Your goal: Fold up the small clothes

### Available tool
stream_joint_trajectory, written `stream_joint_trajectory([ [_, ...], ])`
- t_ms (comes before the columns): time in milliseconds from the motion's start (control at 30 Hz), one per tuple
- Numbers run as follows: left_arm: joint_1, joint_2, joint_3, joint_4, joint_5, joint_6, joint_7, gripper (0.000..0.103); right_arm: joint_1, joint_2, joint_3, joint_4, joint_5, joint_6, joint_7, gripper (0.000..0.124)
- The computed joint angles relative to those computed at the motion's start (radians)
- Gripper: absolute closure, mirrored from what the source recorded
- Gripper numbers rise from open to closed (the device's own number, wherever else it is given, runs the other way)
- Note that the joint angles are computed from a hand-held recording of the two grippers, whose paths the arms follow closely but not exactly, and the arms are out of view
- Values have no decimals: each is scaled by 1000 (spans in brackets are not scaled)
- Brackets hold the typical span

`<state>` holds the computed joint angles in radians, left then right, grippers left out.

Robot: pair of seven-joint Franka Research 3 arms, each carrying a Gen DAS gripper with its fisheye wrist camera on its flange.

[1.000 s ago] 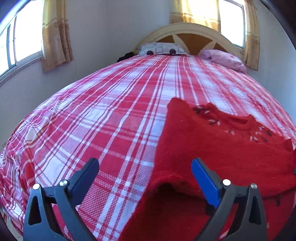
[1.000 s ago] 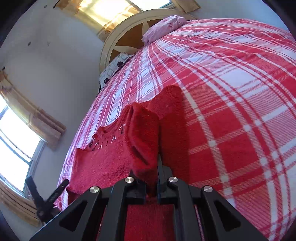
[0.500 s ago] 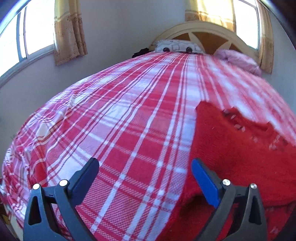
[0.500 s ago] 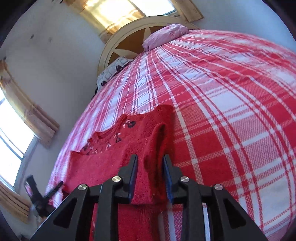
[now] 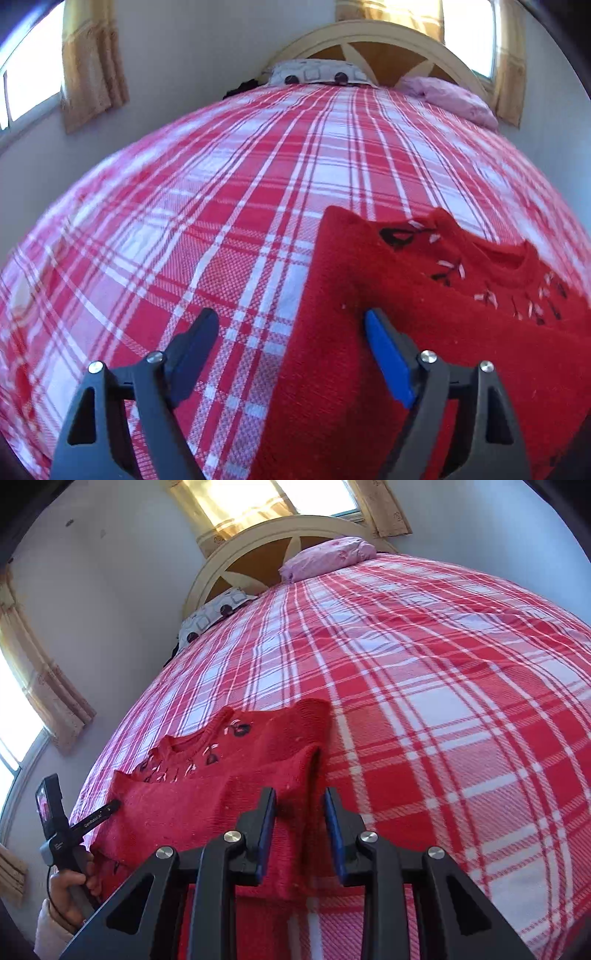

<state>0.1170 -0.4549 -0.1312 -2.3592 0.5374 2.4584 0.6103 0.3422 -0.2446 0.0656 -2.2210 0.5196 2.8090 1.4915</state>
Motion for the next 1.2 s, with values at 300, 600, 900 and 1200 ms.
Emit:
stream_joint_trajectory([
  [300,45,-12,-2,-6,18,-98,-109,22,37,39,-8,41,45,3,-124,96],
  [600,32,-3,14,12,25,-134,-117,19,23,126,34,73,-131,67,-39,96],
  [900,6,-168,-23,-73,75,-104,-52,20,44,-43,34,-51,-99,57,-132,96],
  [1200,-27,-172,-12,-105,109,-111,6,15,38,-2,27,-31,-95,26,-52,96],
])
